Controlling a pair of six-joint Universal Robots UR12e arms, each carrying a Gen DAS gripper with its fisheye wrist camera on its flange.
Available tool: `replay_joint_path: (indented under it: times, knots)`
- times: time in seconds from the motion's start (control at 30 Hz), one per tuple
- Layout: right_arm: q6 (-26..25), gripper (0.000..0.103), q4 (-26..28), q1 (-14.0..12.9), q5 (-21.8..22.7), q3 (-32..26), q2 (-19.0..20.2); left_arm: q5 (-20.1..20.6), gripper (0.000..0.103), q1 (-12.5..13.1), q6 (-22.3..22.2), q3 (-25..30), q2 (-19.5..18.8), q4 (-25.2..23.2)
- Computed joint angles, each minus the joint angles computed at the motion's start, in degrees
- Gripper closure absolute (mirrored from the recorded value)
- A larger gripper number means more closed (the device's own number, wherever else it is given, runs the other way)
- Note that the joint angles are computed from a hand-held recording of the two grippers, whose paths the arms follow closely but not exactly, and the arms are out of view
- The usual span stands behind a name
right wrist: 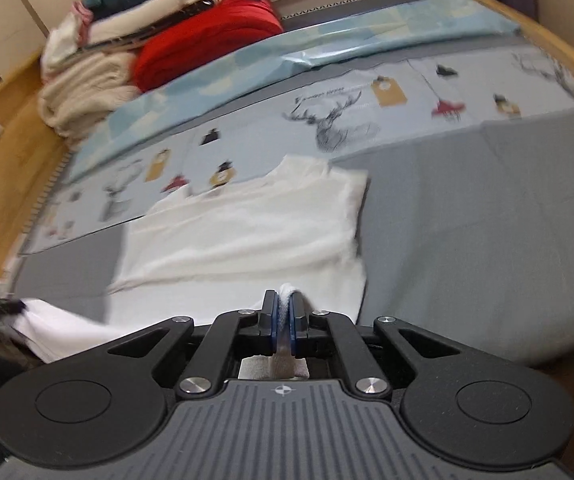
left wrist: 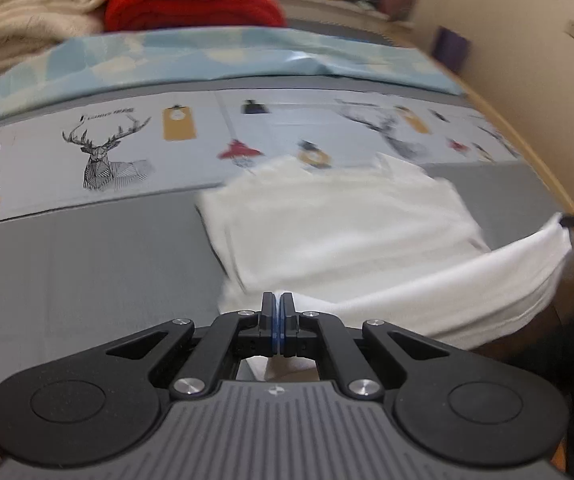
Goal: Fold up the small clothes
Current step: 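Lay the folded hem on the collar and open both tools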
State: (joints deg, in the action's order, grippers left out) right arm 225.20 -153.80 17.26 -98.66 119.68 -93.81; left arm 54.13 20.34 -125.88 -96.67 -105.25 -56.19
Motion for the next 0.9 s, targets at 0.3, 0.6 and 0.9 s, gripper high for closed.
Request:
replay_joint_path:
  times: [0.3, 0.6, 0.9]
  knots:
    - [3.0, 0.091, -3.6, -4.6, -7.9, -5.2, 13.5, 4.5, 0.097, -3.7, -19.3, 8.3, -10.8, 0.3]
    - [-1.2, 0.080, 3.1, -5.9, -1.6, -6.6, 15.7, 10.2, 0.075, -6.7, -14.9, 7.6, -11.7, 4.7]
    - [-10.3, 0.080, 3.9, -5.1, -5.6, -9.2, 19.4, 12.9, 0.065, -9.7, -22.5, 10.0, -14.1, 8.6]
